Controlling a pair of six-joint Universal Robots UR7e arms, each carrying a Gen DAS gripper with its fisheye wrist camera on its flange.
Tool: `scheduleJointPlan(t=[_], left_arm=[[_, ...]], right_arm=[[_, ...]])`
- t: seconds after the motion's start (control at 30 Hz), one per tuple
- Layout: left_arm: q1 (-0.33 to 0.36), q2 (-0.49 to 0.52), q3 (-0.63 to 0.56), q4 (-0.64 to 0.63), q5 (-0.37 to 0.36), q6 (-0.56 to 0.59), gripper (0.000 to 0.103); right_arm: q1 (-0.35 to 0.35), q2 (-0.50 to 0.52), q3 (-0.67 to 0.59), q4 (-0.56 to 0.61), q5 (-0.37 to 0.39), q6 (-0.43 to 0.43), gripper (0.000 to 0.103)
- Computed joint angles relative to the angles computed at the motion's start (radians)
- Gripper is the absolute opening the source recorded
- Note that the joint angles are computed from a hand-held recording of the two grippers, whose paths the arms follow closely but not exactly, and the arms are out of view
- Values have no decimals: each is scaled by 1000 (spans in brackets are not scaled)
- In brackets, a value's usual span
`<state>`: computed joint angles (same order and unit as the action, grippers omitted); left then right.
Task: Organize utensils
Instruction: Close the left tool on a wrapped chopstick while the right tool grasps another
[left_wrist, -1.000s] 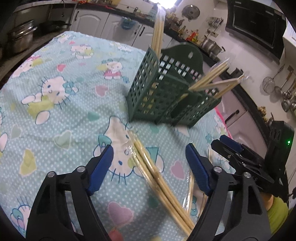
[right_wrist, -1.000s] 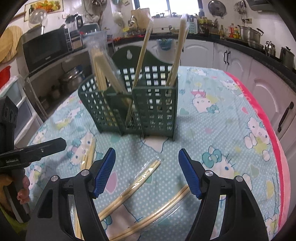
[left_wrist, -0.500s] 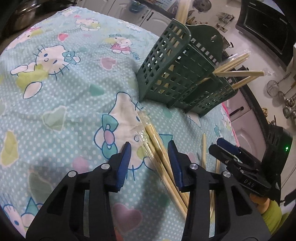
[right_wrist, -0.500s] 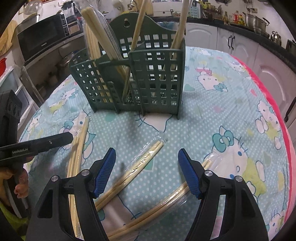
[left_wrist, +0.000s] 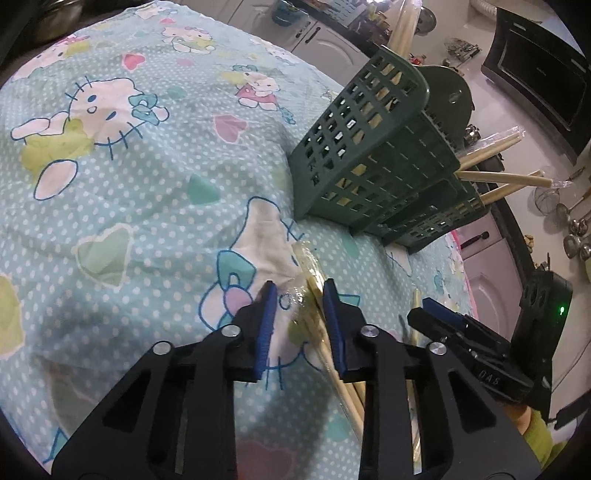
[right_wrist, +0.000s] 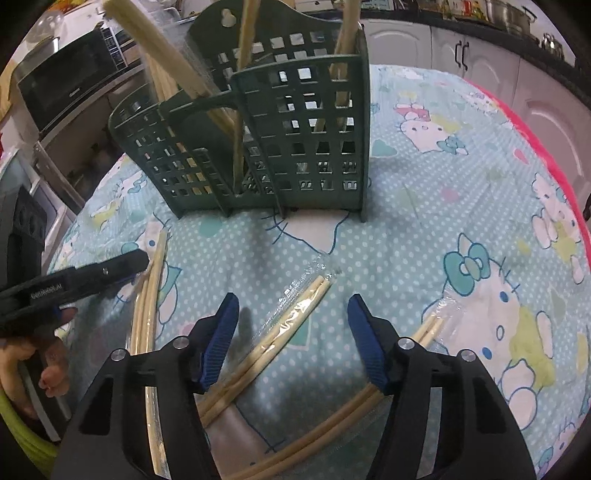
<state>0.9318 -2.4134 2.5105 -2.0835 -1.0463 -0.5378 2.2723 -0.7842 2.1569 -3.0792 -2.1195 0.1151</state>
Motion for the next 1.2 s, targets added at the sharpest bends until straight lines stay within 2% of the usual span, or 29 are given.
scheduleJointPlan(t=[0.13, 0.3, 0.53, 0.77, 1.0, 1.2], left_arm=[[3, 5, 3, -6, 7, 8, 14], [19, 5, 3, -15, 3, 23, 10], [42, 10, 1, -34, -18, 44, 7], [65, -18, -5, -35, -42, 54, 3], [34, -87, -27, 20, 9, 10, 3], [-73, -175, -55, 131, 92, -49, 3]], right_arm=[[6, 15, -16, 14, -31, 4, 49], [18, 29, -19, 6, -79, 9, 33], [-4, 3, 15, -49, -45, 46, 18], [-26, -39, 45, -99, 29, 70, 14], [-18, -61, 51, -116, 65, 63, 13], [21, -68, 40, -133, 67, 24, 11]])
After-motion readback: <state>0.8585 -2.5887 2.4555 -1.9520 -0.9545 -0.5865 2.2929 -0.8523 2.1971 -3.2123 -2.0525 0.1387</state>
